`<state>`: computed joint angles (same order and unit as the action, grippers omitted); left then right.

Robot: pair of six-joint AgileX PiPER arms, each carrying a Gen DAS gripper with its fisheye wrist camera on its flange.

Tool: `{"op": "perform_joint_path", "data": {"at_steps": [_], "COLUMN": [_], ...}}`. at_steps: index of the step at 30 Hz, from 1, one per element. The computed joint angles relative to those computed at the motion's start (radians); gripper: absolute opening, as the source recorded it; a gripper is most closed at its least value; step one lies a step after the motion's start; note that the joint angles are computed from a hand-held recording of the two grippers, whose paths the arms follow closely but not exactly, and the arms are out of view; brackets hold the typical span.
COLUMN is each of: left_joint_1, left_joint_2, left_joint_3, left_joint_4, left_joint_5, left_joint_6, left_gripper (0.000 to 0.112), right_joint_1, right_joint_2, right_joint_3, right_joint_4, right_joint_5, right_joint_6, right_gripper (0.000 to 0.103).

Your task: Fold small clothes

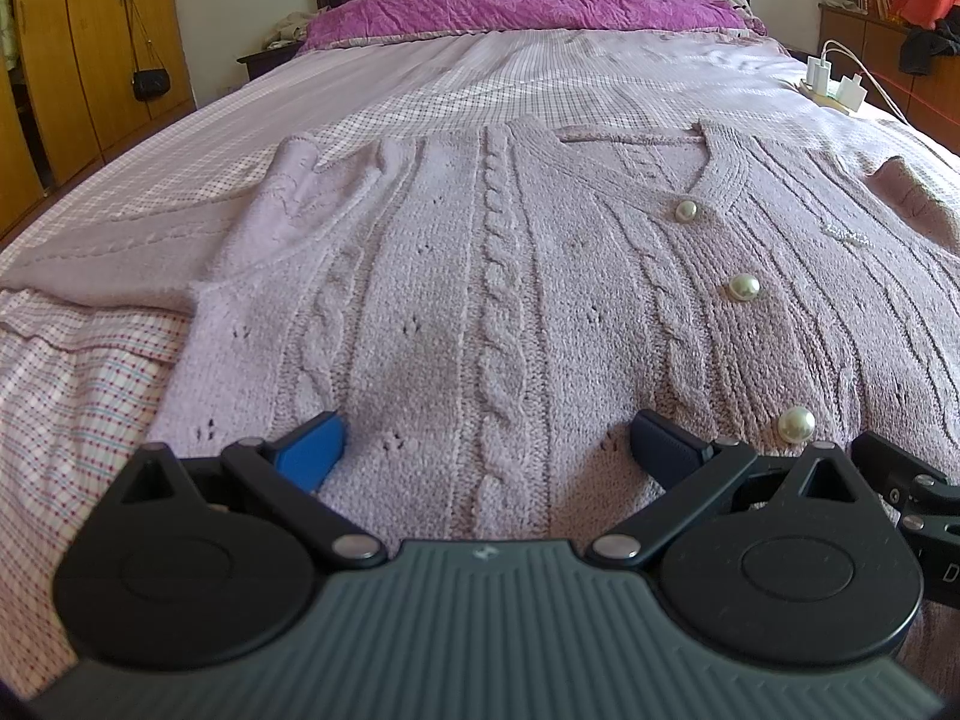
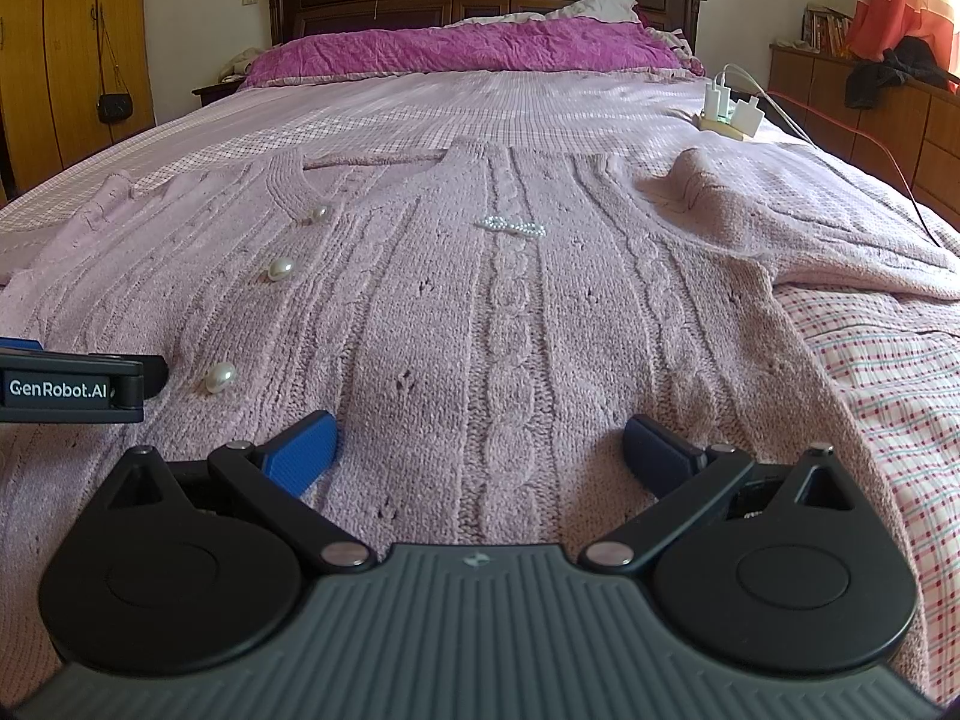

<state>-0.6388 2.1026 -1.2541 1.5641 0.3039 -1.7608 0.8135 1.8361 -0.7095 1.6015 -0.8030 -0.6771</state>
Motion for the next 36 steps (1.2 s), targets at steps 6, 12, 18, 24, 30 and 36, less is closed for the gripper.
{"op": "perform_joint_path", "data": {"at_steps": [6, 12, 18, 24, 30, 36], "left_joint_1": [0.003, 0.006, 0.002, 0.001, 0.034, 0.028], "left_joint_2": [-0.004, 0.002, 0.013, 0.016, 0.017, 0.023], "left_joint_3": [0.001, -0.005, -0.025, -0.034, -0.078, -0.121], "left_joint_4": [-0.014, -0.015, -0.073, -0.095, -0.384, -0.596], "left_joint_5": [-0.001, -0.005, 0.0, 0.002, -0.045, -0.002], "left_joint_6": [0.017, 0.022, 0.078, 0.106, 0.432, 0.645], "left_gripper": [0.103, 0.103, 0.103, 0.103, 0.103, 0.103], "right_joint_1": [0.001, 0.002, 0.001, -0.007, -0.022, -0.05], "right_joint_2": [0.0, -0.001, -0.002, -0.013, -0.027, -0.051], "right_joint_3": [0.0, 0.0, -0.003, 0.004, 0.005, 0.004], "right_joint_4": [0.001, 0.003, 0.007, -0.001, 0.002, 0.016], "right_joint_5": [-0.001, -0.001, -0.003, 0.009, 0.034, 0.079], "right_joint_6": [0.0, -0.002, -0.009, -0.003, -0.019, -0.071], "right_gripper": [0.103, 0.103, 0.103, 0.103, 0.103, 0.103]}}
